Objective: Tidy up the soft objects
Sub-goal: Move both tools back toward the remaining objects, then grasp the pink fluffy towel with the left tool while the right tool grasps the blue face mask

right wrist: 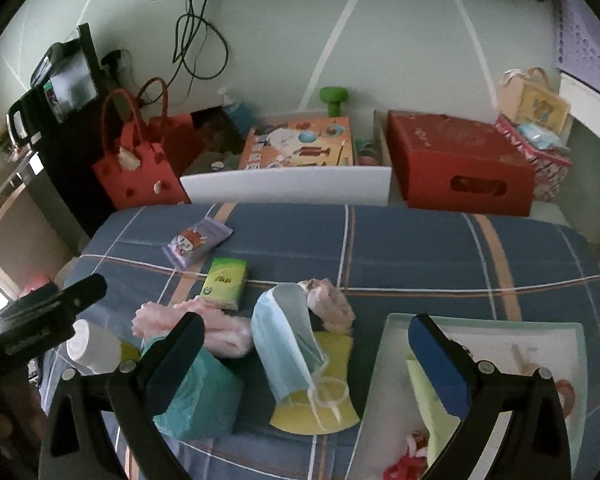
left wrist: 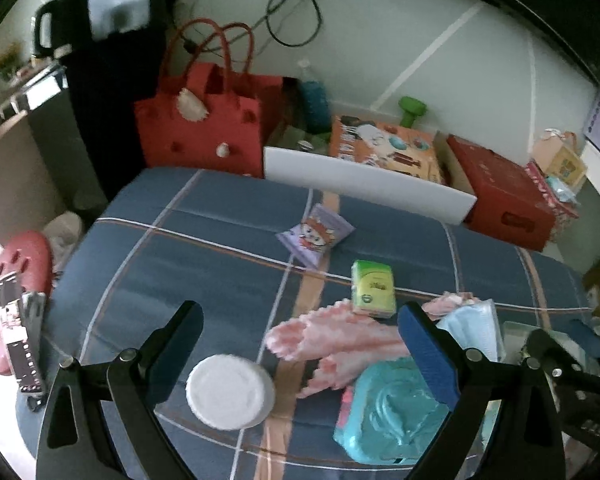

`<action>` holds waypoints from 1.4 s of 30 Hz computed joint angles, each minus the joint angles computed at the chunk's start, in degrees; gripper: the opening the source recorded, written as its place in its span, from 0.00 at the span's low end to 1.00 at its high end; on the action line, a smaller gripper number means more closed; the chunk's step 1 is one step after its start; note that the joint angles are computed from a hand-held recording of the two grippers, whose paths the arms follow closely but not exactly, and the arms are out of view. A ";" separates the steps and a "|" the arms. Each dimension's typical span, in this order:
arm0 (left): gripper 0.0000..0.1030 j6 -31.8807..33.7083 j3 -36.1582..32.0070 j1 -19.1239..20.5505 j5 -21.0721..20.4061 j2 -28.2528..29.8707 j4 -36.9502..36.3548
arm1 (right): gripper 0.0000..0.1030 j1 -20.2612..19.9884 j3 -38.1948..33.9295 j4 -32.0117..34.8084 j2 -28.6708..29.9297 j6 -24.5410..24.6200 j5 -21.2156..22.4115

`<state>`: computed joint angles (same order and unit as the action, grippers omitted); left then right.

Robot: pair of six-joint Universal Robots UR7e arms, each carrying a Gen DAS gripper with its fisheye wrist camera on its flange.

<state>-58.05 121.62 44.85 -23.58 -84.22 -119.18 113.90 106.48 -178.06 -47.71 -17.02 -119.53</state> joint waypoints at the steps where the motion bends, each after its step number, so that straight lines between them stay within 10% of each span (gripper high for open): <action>1: 0.95 1.51 -0.24 0.45 -0.47 0.38 -1.16 | 1.00 -0.14 -0.37 0.21 0.41 -0.59 -0.05; 15: 0.95 23.43 -10.89 8.51 -16.37 7.22 -4.07 | 0.86 -3.60 -7.24 14.47 2.80 -0.67 4.07; 24: 0.95 24.20 -19.21 13.20 -24.14 12.18 10.81 | 0.68 -4.00 -16.86 35.76 5.57 1.22 3.92; 35: 0.88 23.57 -23.45 16.49 -27.89 16.31 15.40 | 0.56 -5.55 -21.18 43.69 7.61 3.46 3.55; 42: 0.62 24.13 -24.93 17.79 -29.29 18.20 15.77 | 0.54 -5.67 -21.71 44.53 8.35 3.10 3.45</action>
<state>-33.92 96.69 62.65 -52.87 -66.01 -103.42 108.24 84.76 -133.53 -39.36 -13.92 -116.08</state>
